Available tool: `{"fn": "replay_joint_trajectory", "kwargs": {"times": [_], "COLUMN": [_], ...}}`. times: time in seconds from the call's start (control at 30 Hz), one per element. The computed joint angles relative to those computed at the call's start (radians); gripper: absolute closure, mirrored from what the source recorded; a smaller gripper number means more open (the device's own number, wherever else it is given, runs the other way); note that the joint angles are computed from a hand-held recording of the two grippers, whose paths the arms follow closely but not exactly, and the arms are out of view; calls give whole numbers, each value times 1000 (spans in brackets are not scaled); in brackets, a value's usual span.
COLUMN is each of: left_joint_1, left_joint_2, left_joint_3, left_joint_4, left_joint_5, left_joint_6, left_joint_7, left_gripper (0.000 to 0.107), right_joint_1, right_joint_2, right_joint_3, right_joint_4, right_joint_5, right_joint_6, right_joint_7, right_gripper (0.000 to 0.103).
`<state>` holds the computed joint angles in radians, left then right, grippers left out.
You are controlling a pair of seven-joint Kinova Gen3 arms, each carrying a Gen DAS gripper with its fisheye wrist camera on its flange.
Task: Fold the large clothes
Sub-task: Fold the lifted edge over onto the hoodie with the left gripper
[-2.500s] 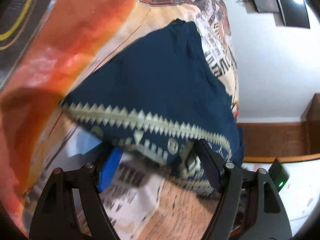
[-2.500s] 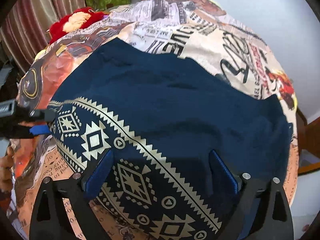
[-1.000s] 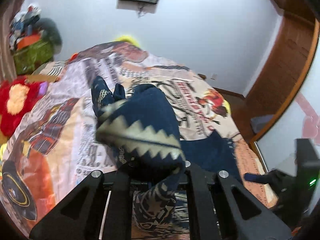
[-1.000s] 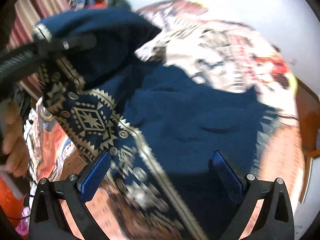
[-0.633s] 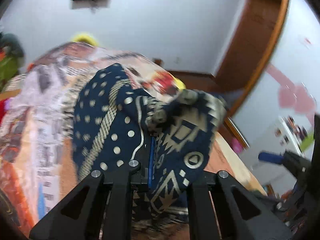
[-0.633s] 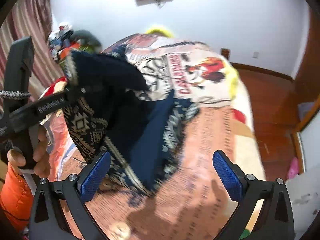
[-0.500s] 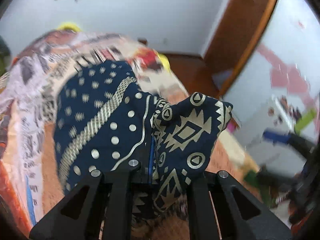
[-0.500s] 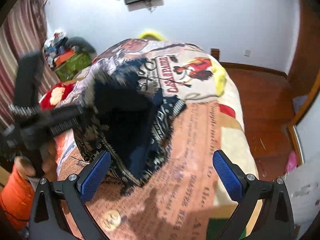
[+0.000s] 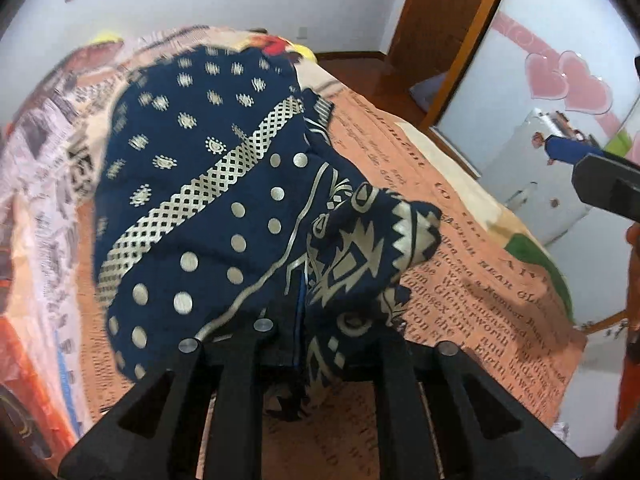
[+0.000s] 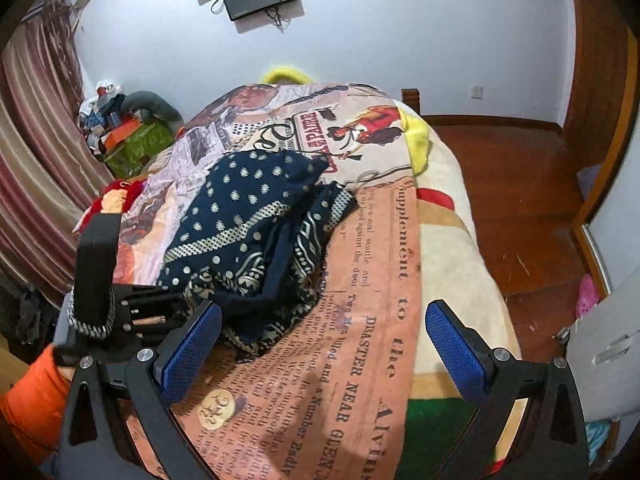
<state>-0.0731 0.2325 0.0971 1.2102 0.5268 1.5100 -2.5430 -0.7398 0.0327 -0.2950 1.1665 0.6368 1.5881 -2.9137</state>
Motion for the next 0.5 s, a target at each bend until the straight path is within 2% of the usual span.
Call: {"fn": "replay_joint_trajectory", "kwargs": {"times": [0.07,0.2,0.37,0.5], "left_joint_1": [-16,-60,-109,-165], "left_joint_2": [-28,-45,-39,-14], "left_joint_3": [-5,-23,-50,-65], "left_joint_4": [19,14,-48,-123], "left_joint_5": [15,64,99,142], "left_joint_6": [-5,53,104,116], "left_joint_7": [-32,-92,-98,-62], "left_gripper": [82,50,49,41], "right_joint_1": [-9,-34,-51,-45], "right_joint_2": [10,29,46,79], "right_joint_3": [-4,2,20,49], "right_joint_4": [-18,-52,-84,-123], "right_joint_5": [12,34,52,42], "right_joint_6": [10,32,28,-11], "right_joint_7": [9,33,61,114], "right_gripper": [1,1,1,1]}}
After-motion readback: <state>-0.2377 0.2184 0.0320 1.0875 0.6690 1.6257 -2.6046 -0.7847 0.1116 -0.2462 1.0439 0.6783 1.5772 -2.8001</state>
